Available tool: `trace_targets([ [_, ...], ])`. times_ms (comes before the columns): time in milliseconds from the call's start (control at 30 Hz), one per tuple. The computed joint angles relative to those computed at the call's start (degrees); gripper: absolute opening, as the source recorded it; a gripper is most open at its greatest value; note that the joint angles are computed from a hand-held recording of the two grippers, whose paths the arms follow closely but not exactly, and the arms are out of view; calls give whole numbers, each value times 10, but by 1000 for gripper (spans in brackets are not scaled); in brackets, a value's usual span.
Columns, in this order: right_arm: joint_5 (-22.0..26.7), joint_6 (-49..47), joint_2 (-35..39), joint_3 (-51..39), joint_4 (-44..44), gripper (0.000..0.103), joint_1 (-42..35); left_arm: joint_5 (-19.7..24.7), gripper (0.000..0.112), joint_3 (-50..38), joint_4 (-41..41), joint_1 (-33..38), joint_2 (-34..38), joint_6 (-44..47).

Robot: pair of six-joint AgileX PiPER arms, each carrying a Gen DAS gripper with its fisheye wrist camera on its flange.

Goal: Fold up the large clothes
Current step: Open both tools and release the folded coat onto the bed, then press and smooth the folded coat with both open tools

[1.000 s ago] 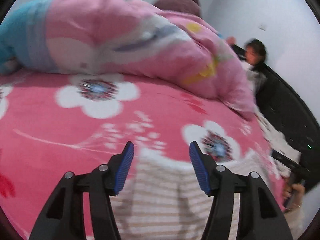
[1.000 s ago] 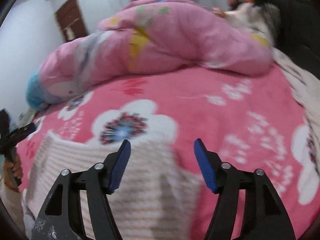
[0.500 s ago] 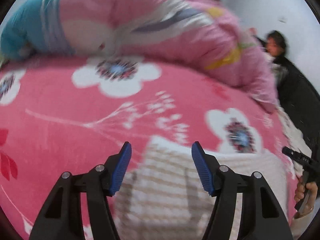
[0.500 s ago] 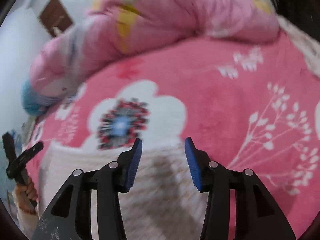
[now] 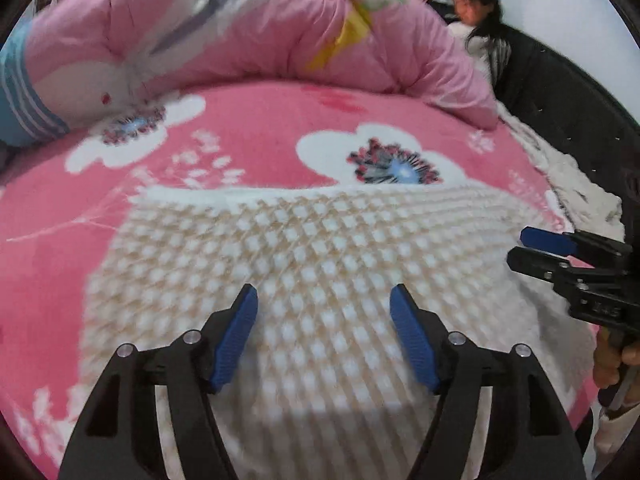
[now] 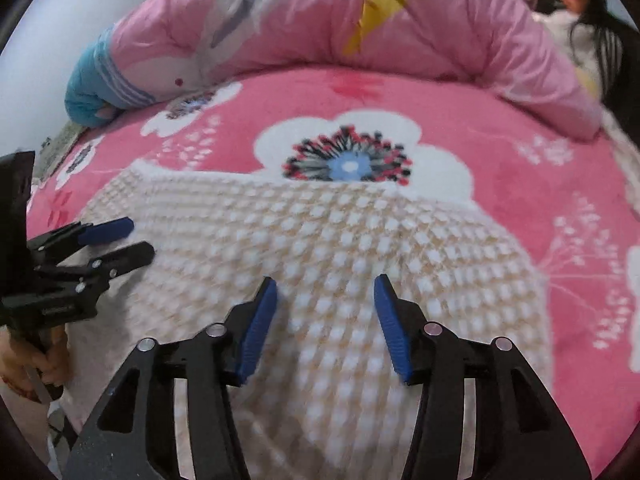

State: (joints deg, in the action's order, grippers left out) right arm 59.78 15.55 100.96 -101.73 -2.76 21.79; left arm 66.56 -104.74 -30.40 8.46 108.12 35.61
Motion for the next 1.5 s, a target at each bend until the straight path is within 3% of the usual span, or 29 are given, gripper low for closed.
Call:
trace_targets([
  [100, -24, 33, -66, 71, -39, 55, 51, 11, 67, 94, -80, 34, -78, 103],
  [167, -18, 67, -52, 97, -78, 56, 84, 0, 67, 137, -53, 11, -101, 104],
  [233, -41, 85, -17, 133, -97, 57, 92, -77, 68, 213, 21, -37, -108, 85],
  [300, -61, 108, -31, 162, -95, 57, 92, -126, 69, 258, 13, -39, -123, 120],
  [367, -31, 136, -61, 156, -108, 57, 108, -105, 68, 257, 8, -24, -150, 108],
  [500, -43, 177, -152, 219, -129, 58, 160, -30, 68, 300, -87, 46, -227, 204],
  [567, -56, 200, -151, 256, -136, 58, 184, -30, 68, 342, -72, 40, -240, 200],
  [667, -110, 253, -129, 312, -181, 60, 199, -148, 68, 441, -42, 0, -267, 211],
  [700, -104, 253, -134, 307, -172, 60, 197, -168, 68, 459, -51, -1, -281, 229],
  [733, -86, 251, -142, 292, -159, 59, 195, -165, 68, 459, -54, 4, -294, 224],
  [833, -54, 284, -206, 304, -204, 60, 210, -80, 68, 427, -96, 82, -310, 238],
  [933, -20, 349, -254, 360, -268, 62, 207, -90, 72, 436, -114, 150, -308, 268],
  [1000, -68, 329, -254, 418, -220, 62, 140, -82, 72, 425, -102, 170, -250, 247],
  [1067, -119, 312, -264, 458, -190, 62, 111, -63, 72, 440, -144, 198, -246, 294],
  [1133, -81, 320, -267, 430, -214, 62, 137, -66, 72, 444, -133, 194, -273, 290],
  [1167, -71, 321, -277, 425, -213, 62, 141, -47, 72, 434, -132, 202, -280, 283],
  [1233, -61, 352, -324, 430, -234, 65, 149, 2, 72, 426, -175, 255, -295, 302],
  [1300, -55, 367, -351, 446, -247, 66, 137, 9, 81, 428, -213, 298, -284, 327],
  [1400, -134, 270, -333, 508, -118, 66, 18, -8, 83, 418, -196, 293, -225, 293],
  [1467, -179, 202, -330, 532, -29, 67, -41, -37, 83, 438, -199, 284, -238, 313],
  [1500, -175, 198, -341, 530, -18, 66, -46, -44, 83, 443, -192, 280, -252, 309],
])
